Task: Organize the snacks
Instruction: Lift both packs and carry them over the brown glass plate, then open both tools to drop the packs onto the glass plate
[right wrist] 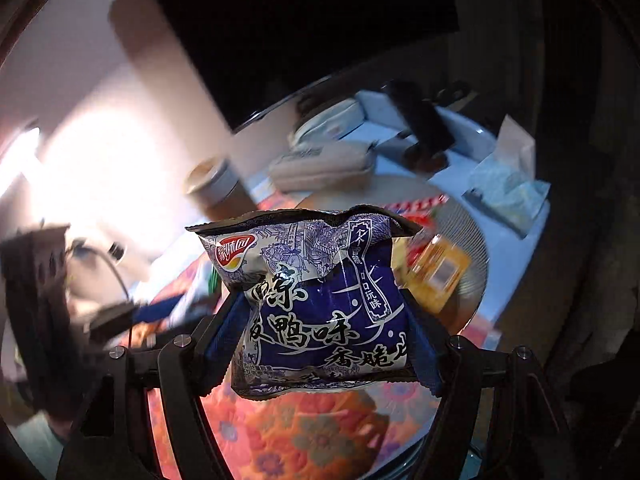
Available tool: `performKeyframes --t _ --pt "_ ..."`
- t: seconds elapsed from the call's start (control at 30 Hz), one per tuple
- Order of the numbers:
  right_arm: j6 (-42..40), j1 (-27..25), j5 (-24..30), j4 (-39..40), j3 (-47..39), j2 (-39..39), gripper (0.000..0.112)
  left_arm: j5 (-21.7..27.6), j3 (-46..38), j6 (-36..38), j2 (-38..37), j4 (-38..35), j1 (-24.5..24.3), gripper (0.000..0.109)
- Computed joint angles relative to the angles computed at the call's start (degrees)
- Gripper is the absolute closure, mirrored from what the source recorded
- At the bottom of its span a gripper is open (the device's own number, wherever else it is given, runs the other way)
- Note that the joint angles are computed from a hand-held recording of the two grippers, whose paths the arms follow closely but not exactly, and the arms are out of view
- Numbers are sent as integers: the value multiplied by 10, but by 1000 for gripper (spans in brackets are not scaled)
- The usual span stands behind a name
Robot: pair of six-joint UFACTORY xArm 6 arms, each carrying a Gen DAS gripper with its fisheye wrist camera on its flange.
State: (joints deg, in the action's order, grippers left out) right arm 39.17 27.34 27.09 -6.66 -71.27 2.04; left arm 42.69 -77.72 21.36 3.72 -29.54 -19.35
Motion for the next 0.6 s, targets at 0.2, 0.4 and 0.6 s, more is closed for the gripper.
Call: performKeyframes --t 0.2,0.4,0.6 --pt "-2 -46 55 23 -114 84 39 -21 -41 1 47 28 -32 59" --pt "-38 -67 107 50 -225 172 36 -45 -86 0 101 36 -51 57" --pt "-83 -92 57 140 -181 154 36 -35 -99 -16 132 48 -49 33"
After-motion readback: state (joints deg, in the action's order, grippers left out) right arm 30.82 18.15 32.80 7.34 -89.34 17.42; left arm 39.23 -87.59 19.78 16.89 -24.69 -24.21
